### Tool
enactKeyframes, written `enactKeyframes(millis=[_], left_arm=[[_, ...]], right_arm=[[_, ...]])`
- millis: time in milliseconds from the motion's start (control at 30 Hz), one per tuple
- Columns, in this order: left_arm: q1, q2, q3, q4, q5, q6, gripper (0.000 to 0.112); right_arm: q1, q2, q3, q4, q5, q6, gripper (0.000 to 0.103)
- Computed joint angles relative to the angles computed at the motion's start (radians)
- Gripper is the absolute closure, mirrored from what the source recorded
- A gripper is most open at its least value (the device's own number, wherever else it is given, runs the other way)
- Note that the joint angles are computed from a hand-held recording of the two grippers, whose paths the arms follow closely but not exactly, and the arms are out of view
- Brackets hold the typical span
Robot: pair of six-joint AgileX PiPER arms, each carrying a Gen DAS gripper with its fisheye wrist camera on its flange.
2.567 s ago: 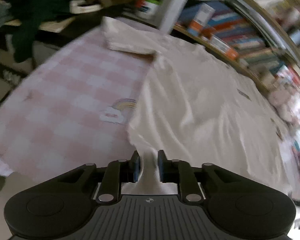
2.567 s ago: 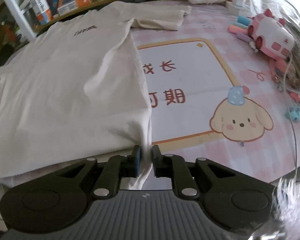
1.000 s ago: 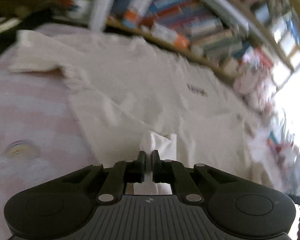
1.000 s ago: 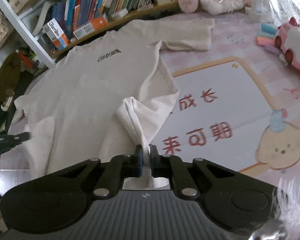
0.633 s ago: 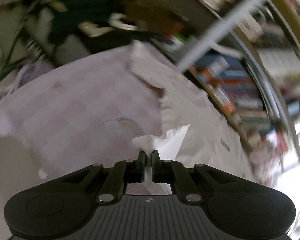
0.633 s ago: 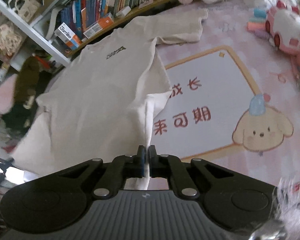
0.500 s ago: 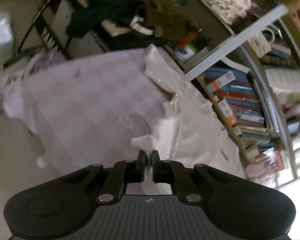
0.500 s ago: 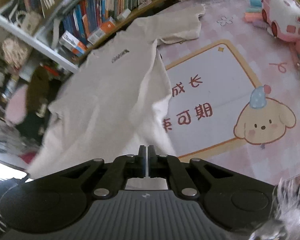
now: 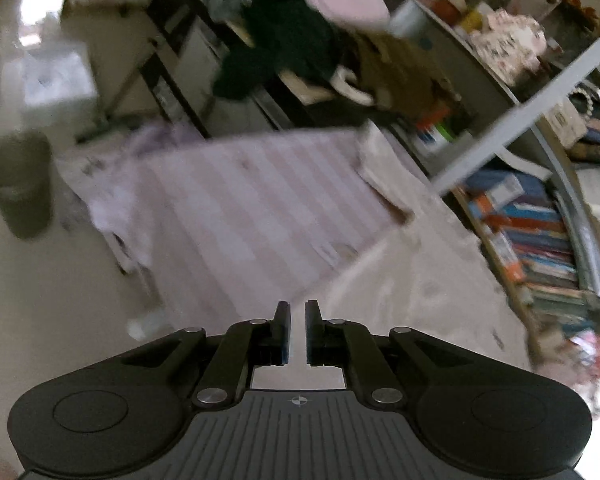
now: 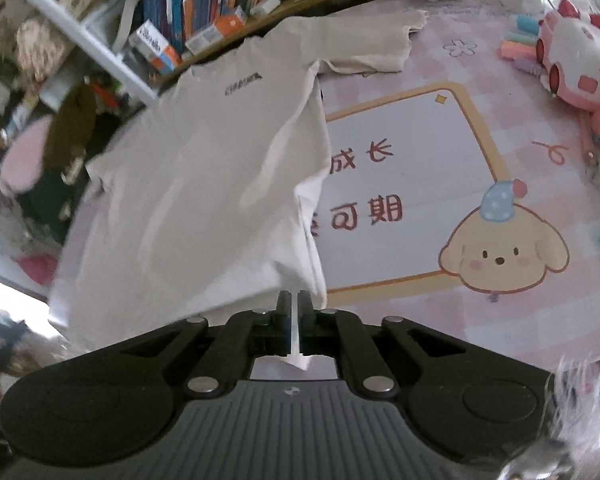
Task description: Fold clothes
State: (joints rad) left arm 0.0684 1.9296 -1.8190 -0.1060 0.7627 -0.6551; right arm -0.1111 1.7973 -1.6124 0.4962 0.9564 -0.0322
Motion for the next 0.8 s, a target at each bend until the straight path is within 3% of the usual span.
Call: enactKeyframes(millis=[100, 133, 167, 300, 400, 500, 533, 567, 633, 800], left_arm=[[-0.039, 0.003, -0.022, 0.154, 0.026, -0.037, 0.103], [-0.049, 0.010, -0.032, 0.164, 0.036, -0.011, 0.103], [-0.067, 0.023, -0.051, 0.164, 0.051, 0.033, 0.103], [-0.142, 0.086, -0.136, 0.171, 0.113, 0.182, 0.101], [-0.188, 0.112, -0.152, 0.168, 0.107, 0.242, 0.099], [-0.192, 0.123, -0.153, 0.136, 0.099, 0.259, 0.095], [-0.193, 0.125, -0.152, 0.130, 0.099, 0.260, 0.095], [-0.193, 0.127, -0.151, 0.124, 0.099, 0.261, 0.095], [-0.189, 0.132, -0.148, 0.096, 0.100, 0.287, 0.095], [-0.189, 0.201, -0.223, 0.110, 0.170, 0.303, 0.095]], right_arm=[[0.017, 0.003, 0.022, -0.031, -0.029, 0.000, 0.086], [0.022, 0.008, 0.027, -0.034, -0.038, -0.001, 0.070], [0.027, 0.013, 0.031, -0.038, -0.046, -0.002, 0.063], [0.070, 0.045, 0.015, -0.101, -0.056, 0.002, 0.063], [0.113, 0.067, 0.003, -0.150, -0.057, 0.002, 0.064], [0.168, 0.069, 0.014, -0.260, -0.084, 0.024, 0.074], [0.176, 0.066, 0.026, -0.273, -0.093, 0.005, 0.085], [0.176, 0.064, 0.040, -0.262, -0.102, -0.036, 0.091], [0.143, 0.048, 0.027, -0.142, -0.035, -0.111, 0.097], [-0.028, -0.002, -0.009, 0.257, 0.162, -0.294, 0.097]])
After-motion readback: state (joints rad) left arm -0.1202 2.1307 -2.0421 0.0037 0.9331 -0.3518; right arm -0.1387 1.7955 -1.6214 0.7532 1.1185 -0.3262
